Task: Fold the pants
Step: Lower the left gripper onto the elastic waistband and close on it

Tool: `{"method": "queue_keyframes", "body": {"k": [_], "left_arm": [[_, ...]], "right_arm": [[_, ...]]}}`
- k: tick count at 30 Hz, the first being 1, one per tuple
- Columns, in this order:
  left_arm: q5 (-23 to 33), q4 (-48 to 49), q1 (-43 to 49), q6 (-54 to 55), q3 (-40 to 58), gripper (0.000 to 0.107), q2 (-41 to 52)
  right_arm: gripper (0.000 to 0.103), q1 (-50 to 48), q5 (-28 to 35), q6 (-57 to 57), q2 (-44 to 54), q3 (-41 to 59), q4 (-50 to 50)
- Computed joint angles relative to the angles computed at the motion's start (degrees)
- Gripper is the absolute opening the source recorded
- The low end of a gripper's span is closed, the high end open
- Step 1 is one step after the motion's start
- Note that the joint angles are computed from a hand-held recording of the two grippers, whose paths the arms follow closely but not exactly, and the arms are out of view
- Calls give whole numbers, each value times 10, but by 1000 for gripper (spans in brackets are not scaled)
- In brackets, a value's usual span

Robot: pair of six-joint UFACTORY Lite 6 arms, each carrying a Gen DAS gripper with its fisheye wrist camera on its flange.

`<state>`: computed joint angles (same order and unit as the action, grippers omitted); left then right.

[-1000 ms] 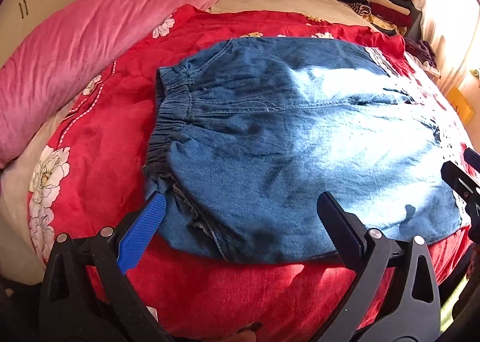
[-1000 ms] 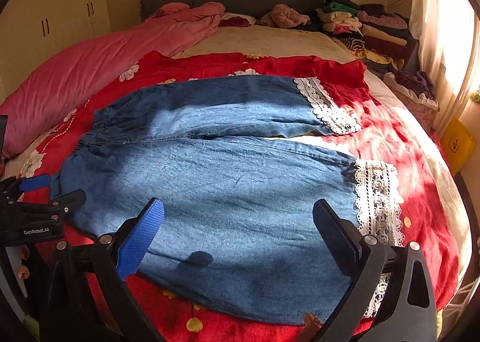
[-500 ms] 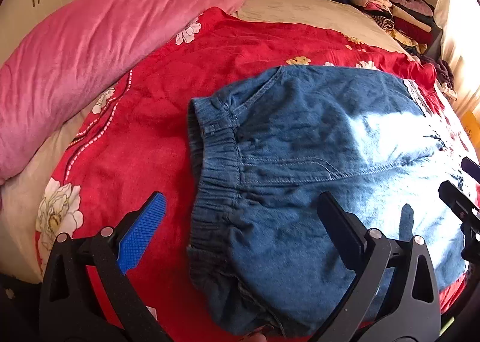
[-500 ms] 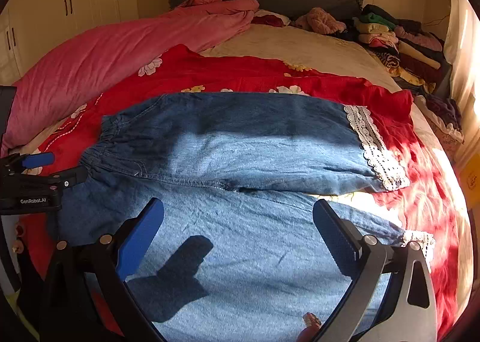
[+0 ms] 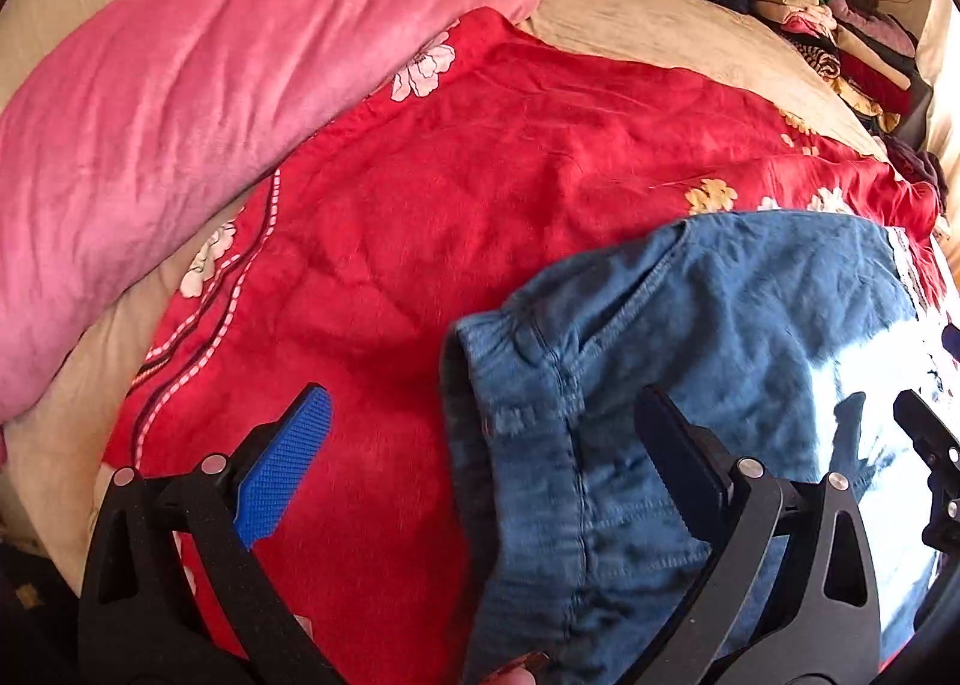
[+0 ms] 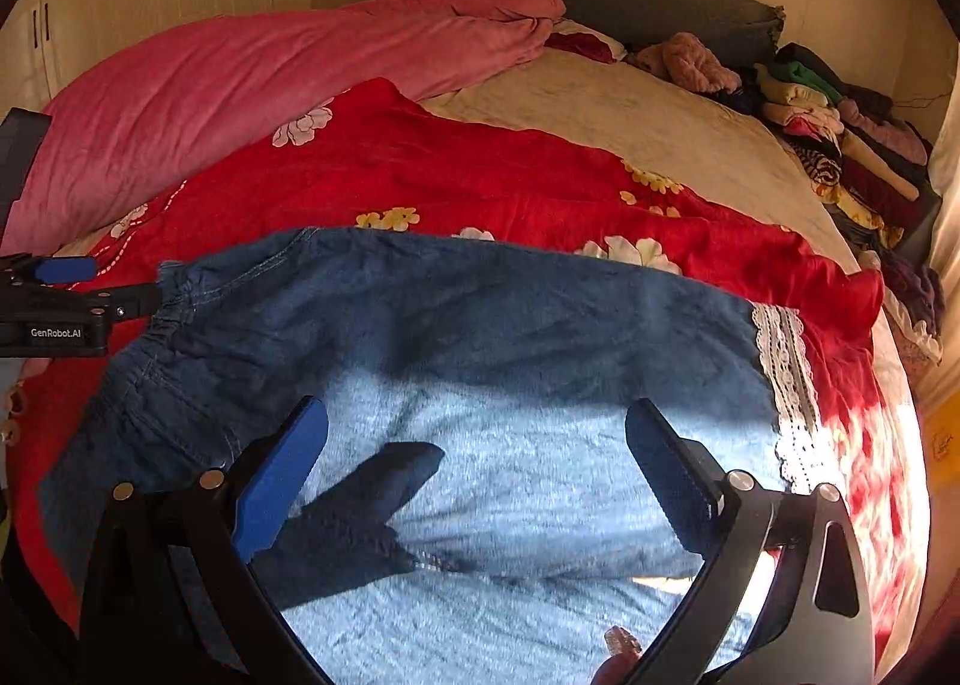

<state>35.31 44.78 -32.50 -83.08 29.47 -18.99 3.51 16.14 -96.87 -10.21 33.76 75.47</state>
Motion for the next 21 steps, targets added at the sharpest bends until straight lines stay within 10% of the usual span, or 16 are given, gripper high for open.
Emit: {"method": "queue_keyframes", "body": {"k": [7,13,21], "left_arm": [[-72,50,62,-4,14,95,73],[-154,130,106,-51,5,93,113],[-226,408,125,-282,-17,33,120]], "right_arm": [[99,61,-53,-171,113,95,130],[99,75,-41,-70,213,200,22],[99,113,-55,-22,317,306,-59]]}}
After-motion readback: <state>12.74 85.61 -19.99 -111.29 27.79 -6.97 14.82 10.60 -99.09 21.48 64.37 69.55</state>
